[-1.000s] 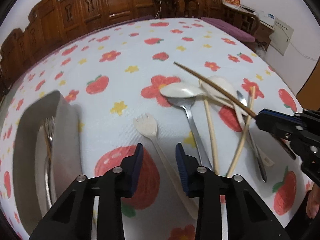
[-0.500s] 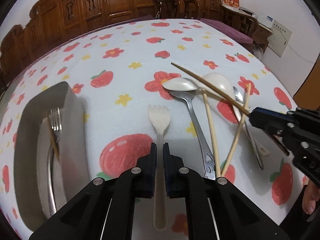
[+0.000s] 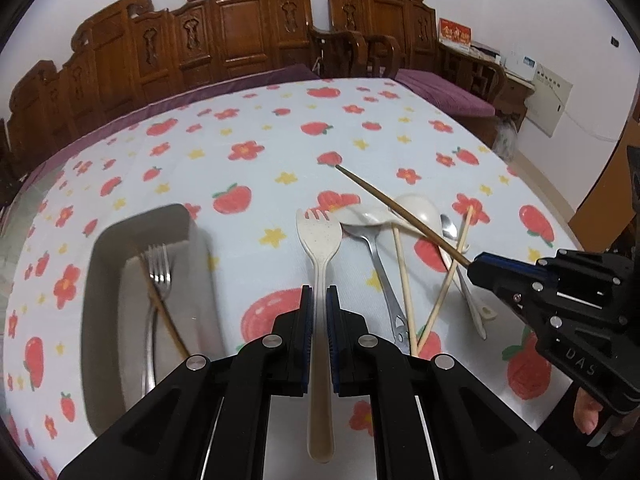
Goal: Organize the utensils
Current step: 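Place the white plastic fork into the tray and open the left tool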
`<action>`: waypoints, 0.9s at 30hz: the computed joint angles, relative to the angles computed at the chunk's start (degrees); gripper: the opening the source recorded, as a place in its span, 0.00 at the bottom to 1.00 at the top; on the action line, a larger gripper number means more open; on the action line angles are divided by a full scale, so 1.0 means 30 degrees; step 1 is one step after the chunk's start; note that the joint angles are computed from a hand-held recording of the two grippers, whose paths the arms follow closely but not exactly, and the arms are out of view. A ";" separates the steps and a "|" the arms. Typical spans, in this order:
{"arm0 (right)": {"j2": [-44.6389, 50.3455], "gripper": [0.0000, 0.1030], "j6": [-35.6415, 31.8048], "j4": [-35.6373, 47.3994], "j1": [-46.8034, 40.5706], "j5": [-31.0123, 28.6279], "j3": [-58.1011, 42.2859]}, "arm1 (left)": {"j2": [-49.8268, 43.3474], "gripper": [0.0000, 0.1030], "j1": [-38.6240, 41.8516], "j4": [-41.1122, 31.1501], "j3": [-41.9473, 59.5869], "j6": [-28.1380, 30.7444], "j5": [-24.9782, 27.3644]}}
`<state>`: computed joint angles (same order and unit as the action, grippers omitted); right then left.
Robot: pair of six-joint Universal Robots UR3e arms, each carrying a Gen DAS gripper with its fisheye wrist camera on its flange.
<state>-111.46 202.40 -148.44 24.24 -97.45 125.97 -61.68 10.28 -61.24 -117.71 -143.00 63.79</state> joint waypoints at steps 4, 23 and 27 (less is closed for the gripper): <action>0.0288 0.06 0.0471 0.0465 0.0864 -0.0645 -0.0878 | 0.0676 0.06 0.1222 -0.1372 0.0473 0.0895 -0.0720; 0.4531 0.06 0.1896 0.2187 0.5500 -0.3624 -0.6760 | 0.0679 0.06 0.6819 -0.5154 0.2696 0.5038 -0.3214; 0.5378 0.06 0.1800 0.2639 0.5705 -0.3761 -0.7984 | -0.0464 0.06 0.7211 -0.4295 0.2609 0.5148 -0.2816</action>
<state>-95.33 207.80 -140.53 41.36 -108.73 102.02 -63.07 31.91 -74.13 -109.88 -127.55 55.34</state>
